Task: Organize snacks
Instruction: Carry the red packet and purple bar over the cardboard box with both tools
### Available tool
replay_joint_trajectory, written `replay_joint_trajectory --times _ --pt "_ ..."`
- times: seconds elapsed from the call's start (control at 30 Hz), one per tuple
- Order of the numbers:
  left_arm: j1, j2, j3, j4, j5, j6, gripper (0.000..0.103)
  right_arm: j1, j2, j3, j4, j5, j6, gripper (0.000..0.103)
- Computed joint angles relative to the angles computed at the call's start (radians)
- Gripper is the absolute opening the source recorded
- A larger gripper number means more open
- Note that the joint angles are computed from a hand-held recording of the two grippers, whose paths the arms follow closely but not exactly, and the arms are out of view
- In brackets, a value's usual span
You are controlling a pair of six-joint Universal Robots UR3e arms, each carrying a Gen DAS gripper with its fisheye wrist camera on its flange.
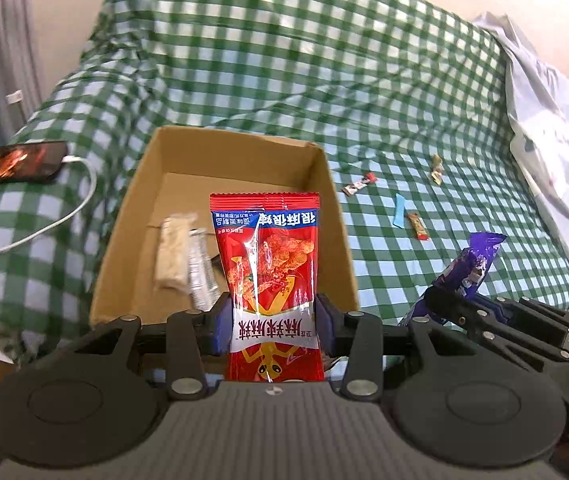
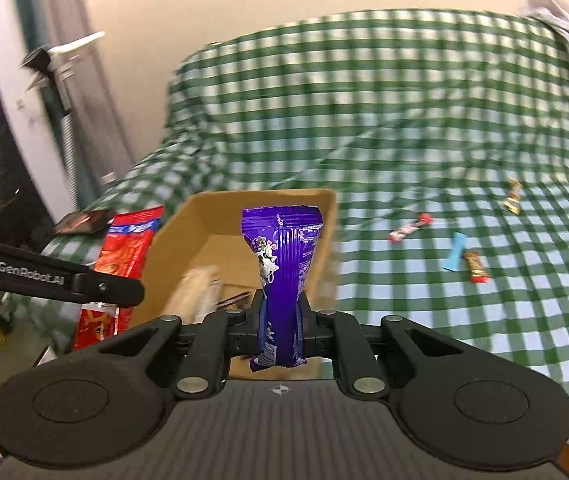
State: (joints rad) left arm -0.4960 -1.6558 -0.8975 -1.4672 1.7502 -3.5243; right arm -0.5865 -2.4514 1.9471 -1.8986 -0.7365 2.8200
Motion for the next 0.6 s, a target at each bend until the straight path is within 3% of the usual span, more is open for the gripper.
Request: replay_joint_trajectory --times 0.2,0.33,0.6 --pt "0.066 0.124 -0.156 0.068 -0.043 0.019 0.047 0.245 0.07 -0.033 -0.165 -0.187 0.133 0.014" --pt "0.095 0.171 -0.213 0.095 -0.069 0.031 0.047 0.287 0.064 -0.054 -0.156 -0.239 0.142 0.014" --pt "0.128 0.189 -0.242 0.12 -0.098 0.033 0.047 0.462 0.178 -0.082 -0.288 -0.408 0.216 0.014"
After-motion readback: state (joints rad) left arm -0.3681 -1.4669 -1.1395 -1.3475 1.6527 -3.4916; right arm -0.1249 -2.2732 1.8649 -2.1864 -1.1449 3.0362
